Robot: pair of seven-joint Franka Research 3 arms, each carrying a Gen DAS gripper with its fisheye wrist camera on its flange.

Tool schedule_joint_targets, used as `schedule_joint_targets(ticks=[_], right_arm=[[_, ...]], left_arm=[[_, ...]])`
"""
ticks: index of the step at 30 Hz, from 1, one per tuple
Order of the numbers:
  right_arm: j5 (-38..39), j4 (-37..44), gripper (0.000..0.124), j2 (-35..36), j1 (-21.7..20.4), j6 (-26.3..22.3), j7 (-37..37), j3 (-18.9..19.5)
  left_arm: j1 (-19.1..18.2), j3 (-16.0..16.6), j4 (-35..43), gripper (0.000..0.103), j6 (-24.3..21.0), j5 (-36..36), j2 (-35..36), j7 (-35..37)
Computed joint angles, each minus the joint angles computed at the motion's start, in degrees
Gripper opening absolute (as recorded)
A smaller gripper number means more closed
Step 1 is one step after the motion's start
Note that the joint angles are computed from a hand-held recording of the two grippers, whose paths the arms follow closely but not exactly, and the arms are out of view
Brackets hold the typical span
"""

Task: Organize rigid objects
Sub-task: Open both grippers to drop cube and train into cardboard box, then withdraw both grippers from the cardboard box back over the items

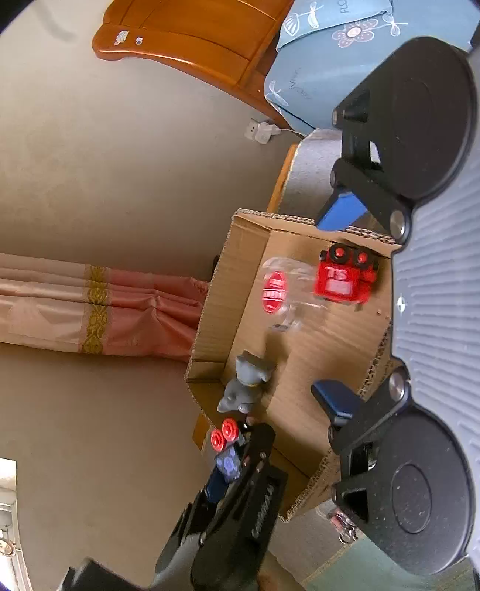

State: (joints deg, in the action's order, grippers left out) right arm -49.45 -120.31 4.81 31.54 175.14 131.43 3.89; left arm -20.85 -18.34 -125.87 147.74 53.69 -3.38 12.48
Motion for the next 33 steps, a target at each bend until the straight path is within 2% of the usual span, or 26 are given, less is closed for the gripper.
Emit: schedule_joint_targets(ticks=[3, 4, 5, 7, 9, 14, 20, 29, 33], right_arm=[[-0.95, -1.2, 0.098, -1.18, -0.19, -0.04, 0.81, 0.1], [-1.11, -1.53, 0.098, -1.54, -0.44, 0.03, 1.07, 0.33], [-0.66, -1.9, 0.098, -1.9, -0.76, 0.08, 0.78, 0.71], [-0.94, -2.57, 0.099, -2.65, -1.34, 0.29, 1.33, 1.26], [-1.92, -3.18, 0.103, -3.43, -2.03, 0.36, 2.77, 1.86], [-1.23, -6.31, 0.103, -5.94, -4.37, 1.34, 3.7, 4.21], [2.14, -10.89, 0.103, -9.35, -7.46, 2.42, 2.59, 7.82], [4.17, -17.45, 0.103, -14.27, -13.95, 4.0, 4.69, 15.26], [10.26, -21.15, 0.103, -16.05, -13.32, 3.89, 0.53, 15.65]], left_arm=[[0.06, 0.11, -0.18, 0.051, 0.05, -0.28, -0.06, -0.09], [-0.01, -0.01, -0.08, 0.054, -0.4, -0.33, -0.09, -0.31], [-0.04, -0.1, -0.16, 0.074, -0.66, 0.11, -0.29, -1.12], [-0.08, -0.37, -0.46, 0.1, -1.31, 0.94, -1.01, -3.24], [0.02, -0.79, -1.23, 0.1, -1.35, 3.73, -2.22, -6.47], [-0.57, -1.91, -1.66, 0.1, -3.88, 1.04, -4.58, -4.63], [-1.09, -3.39, -3.63, 0.101, -4.52, 0.47, -7.76, -4.95], [-2.3, -6.07, -7.48, 0.101, -4.47, -0.97, -11.94, -7.5], [-2.88, -7.24, -9.39, 0.101, -3.59, -1.91, -13.63, -9.55]])
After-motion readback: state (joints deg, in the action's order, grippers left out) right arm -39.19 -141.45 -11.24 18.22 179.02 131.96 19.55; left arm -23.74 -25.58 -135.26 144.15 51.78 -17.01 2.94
